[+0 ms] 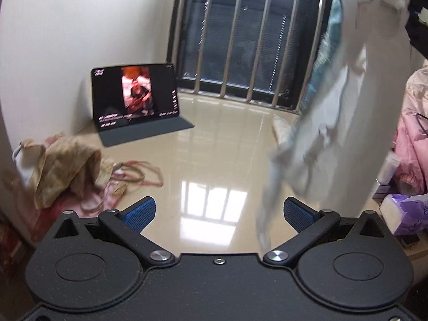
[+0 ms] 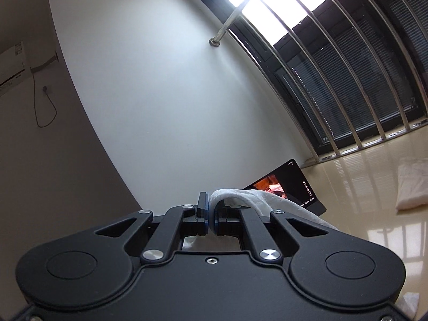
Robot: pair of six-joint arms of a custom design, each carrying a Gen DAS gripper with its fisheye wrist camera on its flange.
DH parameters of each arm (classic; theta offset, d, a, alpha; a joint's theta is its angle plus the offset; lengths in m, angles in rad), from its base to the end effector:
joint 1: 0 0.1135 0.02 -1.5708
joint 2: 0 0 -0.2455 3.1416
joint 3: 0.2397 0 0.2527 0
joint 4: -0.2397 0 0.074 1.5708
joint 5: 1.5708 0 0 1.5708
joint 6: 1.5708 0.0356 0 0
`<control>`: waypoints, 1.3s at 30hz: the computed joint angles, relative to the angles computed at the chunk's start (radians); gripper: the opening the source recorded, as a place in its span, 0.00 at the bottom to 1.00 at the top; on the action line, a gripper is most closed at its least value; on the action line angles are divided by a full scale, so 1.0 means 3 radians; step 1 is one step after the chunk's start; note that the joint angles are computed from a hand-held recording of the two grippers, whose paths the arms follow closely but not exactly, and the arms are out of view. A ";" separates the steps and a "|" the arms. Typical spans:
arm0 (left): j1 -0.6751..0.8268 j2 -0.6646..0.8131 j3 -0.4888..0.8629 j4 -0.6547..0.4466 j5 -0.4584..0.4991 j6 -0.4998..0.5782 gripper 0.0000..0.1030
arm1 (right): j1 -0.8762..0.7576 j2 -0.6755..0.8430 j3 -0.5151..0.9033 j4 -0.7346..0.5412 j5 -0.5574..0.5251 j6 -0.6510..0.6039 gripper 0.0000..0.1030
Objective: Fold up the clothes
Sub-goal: 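Lift the white garment with the right gripper while the left gripper grasps its other edge, then lay the white garment flat on the table and open both grippers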
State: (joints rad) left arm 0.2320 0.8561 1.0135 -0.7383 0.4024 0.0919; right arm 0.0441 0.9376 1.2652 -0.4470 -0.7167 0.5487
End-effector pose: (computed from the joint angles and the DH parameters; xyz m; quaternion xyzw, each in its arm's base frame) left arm 0.1797 0.0281 0.3381 0.0343 0.8668 -0.0985 0.4877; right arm 0.1868 0.0316 0.4352 -0.0505 0.7364 0.4324 0.5178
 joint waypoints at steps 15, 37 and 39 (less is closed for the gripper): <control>0.0312 -0.0313 -0.0027 0.0187 0.1067 0.0233 0.06 | -0.0116 -0.0533 0.0147 -0.0695 -0.0285 -0.0376 0.04; -0.1116 0.3813 0.4637 -0.0994 -0.0794 0.0183 0.84 | -0.1103 0.0931 -0.0547 0.0000 -0.0071 0.0297 0.34; -0.1274 0.4651 0.5417 -0.1121 -0.1202 0.0099 0.96 | -0.1020 0.1451 -0.0391 -0.0031 0.0551 0.0113 0.67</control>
